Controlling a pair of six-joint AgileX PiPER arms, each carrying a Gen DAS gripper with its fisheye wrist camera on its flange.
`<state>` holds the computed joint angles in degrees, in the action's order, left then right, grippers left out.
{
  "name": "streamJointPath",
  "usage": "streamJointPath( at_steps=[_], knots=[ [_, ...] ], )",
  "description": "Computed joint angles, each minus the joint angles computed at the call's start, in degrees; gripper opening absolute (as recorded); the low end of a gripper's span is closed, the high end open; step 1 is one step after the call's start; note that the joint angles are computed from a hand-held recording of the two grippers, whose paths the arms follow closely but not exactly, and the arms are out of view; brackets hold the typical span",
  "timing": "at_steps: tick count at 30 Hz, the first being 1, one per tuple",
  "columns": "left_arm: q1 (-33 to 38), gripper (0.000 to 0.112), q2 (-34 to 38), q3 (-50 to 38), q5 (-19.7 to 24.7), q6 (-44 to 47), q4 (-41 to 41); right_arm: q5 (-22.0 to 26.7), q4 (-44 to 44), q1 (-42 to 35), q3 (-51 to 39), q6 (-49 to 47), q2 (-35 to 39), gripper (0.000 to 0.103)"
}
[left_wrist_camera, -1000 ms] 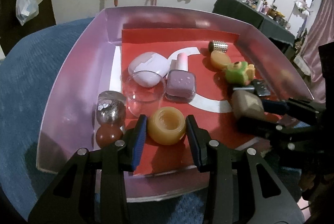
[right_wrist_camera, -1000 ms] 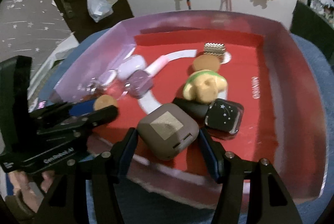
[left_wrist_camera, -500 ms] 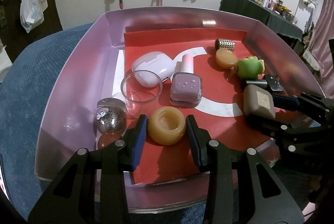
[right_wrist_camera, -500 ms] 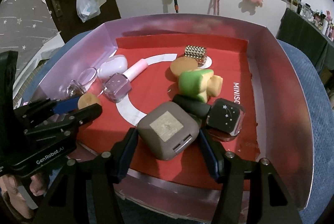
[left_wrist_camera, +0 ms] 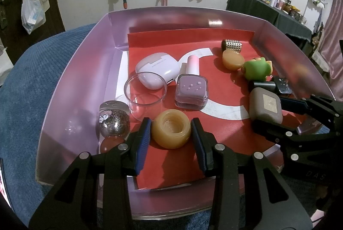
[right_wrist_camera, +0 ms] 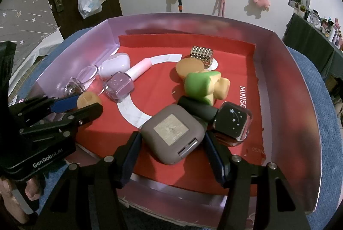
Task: Organize rigid objects
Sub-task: 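Lower both held objects onto the box floor and open both tools, then withdraw both open tools up and out of the box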
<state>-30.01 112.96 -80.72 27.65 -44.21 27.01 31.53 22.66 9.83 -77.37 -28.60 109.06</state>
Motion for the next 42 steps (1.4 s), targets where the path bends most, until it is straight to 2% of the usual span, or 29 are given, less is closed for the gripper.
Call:
streamJointPath(
  at_steps=[6, 10, 15, 18, 20, 21, 22, 24, 26, 30, 33, 36, 42],
  knots=[
    [0.0, 0.038, 0.1, -0.2, 0.3, -0.1, -0.1, -0.2, 1.4, -0.3, 0.4, -0.6, -0.3, 0.063],
    [-0.1, 0.051, -0.9, 1.3, -0.8, -2.0, 0.9, -0.5, 4.0, -1.0, 1.4, -2.7, -1.2, 0.065],
    [-0.2, 0.051, -1.9, 2.2, -1.0, -3.8, 2.0, -1.0, 6.2, -1.3, 3.2, -4.8, -3.2, 0.069],
    [-0.9, 0.051, -3.2, 3.5, -0.9, -6.5, 4.8, -2.0, 8.4, -1.6, 5.4, -6.7, -5.5, 0.07],
    [-1.9, 0.051, -4.4, 4.7, -0.5, -9.9, 8.3, -2.8, 10.4, -2.0, 7.0, -8.2, -7.2, 0.074],
    [-2.3, 0.057, -5.0, 5.3, -0.1, -11.6, 10.0, -3.2, 11.0, -2.0, 7.6, -8.6, -7.8, 0.075],
    [-2.9, 0.067, -5.8, 6.2, 0.1, -14.4, 12.7, -4.0, 12.3, -2.2, 8.8, -9.6, -8.9, 0.078],
    [-4.2, 0.079, -7.5, 8.1, 0.9, -21.1, 19.1, -5.8, 14.7, -2.4, 11.1, -11.2, -10.9, 0.081],
    [-5.8, 0.08, -8.9, 9.8, 3.0, -27.7, 25.7, -7.7, 17.2, -2.5, 13.3, -13.0, -12.7, 0.086],
    [-6.6, 0.082, -11.3, 12.6, 3.4, -33.0, 30.0, -12.4, 22.0, -2.3, 17.8, -16.6, -15.8, 0.092],
    [-6.8, 0.095, -12.7, 14.6, 3.3, -37.3, 33.0, -16.8, 25.8, -1.5, 20.9, -19.0, -17.6, 0.098],
    [-7.6, 0.097, -13.3, 16.3, 4.1, -42.0, 36.7, -21.7, 28.0, 0.0, 23.6, -20.4, -18.7, 0.103],
    [-8.1, 0.098, -13.8, 18.3, 3.6, -46.2, 39.5, -23.5, 36.7, 0.4, 25.8, -27.5, -18.7, 0.103]
  ],
)
